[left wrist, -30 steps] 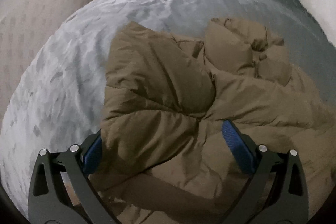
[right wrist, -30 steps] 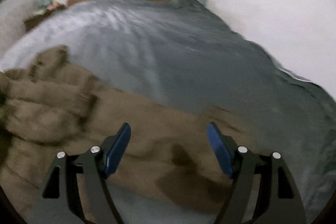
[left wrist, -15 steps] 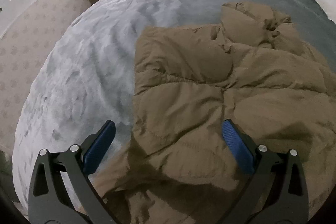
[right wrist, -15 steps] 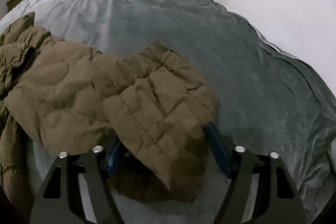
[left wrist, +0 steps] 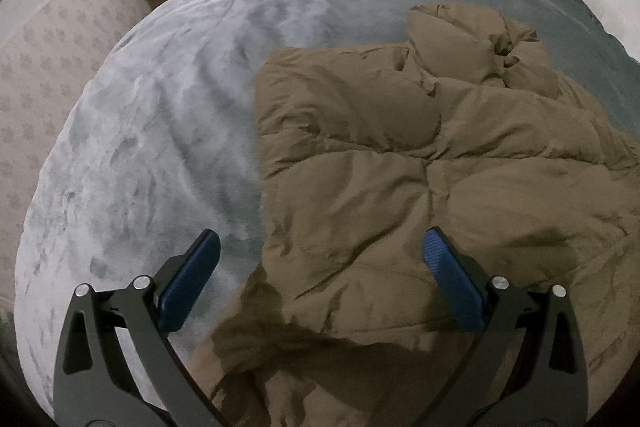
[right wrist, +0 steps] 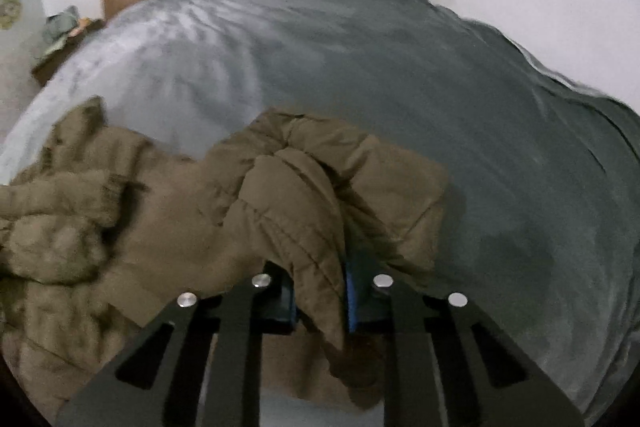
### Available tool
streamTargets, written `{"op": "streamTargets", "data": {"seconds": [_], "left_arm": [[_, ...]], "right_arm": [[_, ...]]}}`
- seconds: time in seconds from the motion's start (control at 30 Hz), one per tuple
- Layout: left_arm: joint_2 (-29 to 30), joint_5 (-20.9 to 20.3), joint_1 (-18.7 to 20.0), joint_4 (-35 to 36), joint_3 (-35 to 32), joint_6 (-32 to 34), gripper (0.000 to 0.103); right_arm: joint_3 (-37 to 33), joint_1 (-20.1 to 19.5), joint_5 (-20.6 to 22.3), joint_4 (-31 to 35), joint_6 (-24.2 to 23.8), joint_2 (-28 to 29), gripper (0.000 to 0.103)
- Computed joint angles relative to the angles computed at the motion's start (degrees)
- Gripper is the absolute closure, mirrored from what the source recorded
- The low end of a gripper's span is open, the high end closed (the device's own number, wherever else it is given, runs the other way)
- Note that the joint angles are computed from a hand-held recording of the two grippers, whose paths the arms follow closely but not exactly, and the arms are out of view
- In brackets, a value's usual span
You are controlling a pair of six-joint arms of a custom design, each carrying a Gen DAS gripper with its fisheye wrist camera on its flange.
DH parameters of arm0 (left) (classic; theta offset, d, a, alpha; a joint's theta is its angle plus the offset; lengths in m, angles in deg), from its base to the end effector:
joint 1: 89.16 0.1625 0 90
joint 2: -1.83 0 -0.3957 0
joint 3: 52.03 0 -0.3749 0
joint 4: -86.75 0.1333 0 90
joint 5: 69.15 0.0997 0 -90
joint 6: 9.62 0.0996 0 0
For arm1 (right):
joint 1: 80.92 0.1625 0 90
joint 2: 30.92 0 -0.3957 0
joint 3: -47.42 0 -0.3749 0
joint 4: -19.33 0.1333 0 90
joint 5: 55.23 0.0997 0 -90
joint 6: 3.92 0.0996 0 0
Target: Fold large clothes
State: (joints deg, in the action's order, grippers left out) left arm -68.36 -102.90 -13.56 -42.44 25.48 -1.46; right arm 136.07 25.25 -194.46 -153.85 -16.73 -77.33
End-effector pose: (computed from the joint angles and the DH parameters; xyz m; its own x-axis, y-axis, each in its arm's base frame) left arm 0.0552 -0.6541 0.4927 -0.6108 -0.1674 -0.7739 0.3009 0.8550 -0.4224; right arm 0.2417 -0.6258 0.2133 -0.6997 0.1266 0.7031 -0.3748 0.7728 -0.5121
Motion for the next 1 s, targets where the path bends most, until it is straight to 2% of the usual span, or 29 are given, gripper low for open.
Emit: {"op": "streamTargets", "data": {"seconds": [0.17,0.43,0.57,0.63,0.67,0.77,0.87,1.0], "left_arm": [[-0.95,0.46,0.09,-0.04,0.36,0.28,0.003],[-3.89,-0.84,0.83,1.49,1.44,-1.04,0.003],[-5.77,-0.46,0.80,3.88,1.46,-2.32,0.003],[-7.42,0.12,0.75,5.47,2.21,-2.71,0.003],[-7.76,0.56,0.60,6.12,2.42,-3.04,0.003],[-8.53,1.70,0.18,9.94,2.24,-4.84,0.003],[-8.85,1.76,-0.37,10.47,2.56,-5.09,0.003],[-8.38,0.67,-1.76,12.59,2.28,-7.74,0.003]], "right_arm": [[-8.65,3.84,4.52,4.62,-0.54,7.18,0.087],[-23.18,9.28,14.70,15.85,0.04,19.93,0.088],[-29.38,10.56,15.51,23.27,0.56,25.96,0.087],[-31.32,11.18,12.83,25.07,0.68,28.70,0.078],[-31.79,11.33,11.52,25.79,0.86,29.45,0.070],[-30.06,11.41,10.76,26.61,1.54,28.61,0.052],[-28.31,11.68,10.37,27.07,2.28,26.61,0.036],[-23.69,11.05,12.22,25.20,2.69,21.96,0.031]]}}
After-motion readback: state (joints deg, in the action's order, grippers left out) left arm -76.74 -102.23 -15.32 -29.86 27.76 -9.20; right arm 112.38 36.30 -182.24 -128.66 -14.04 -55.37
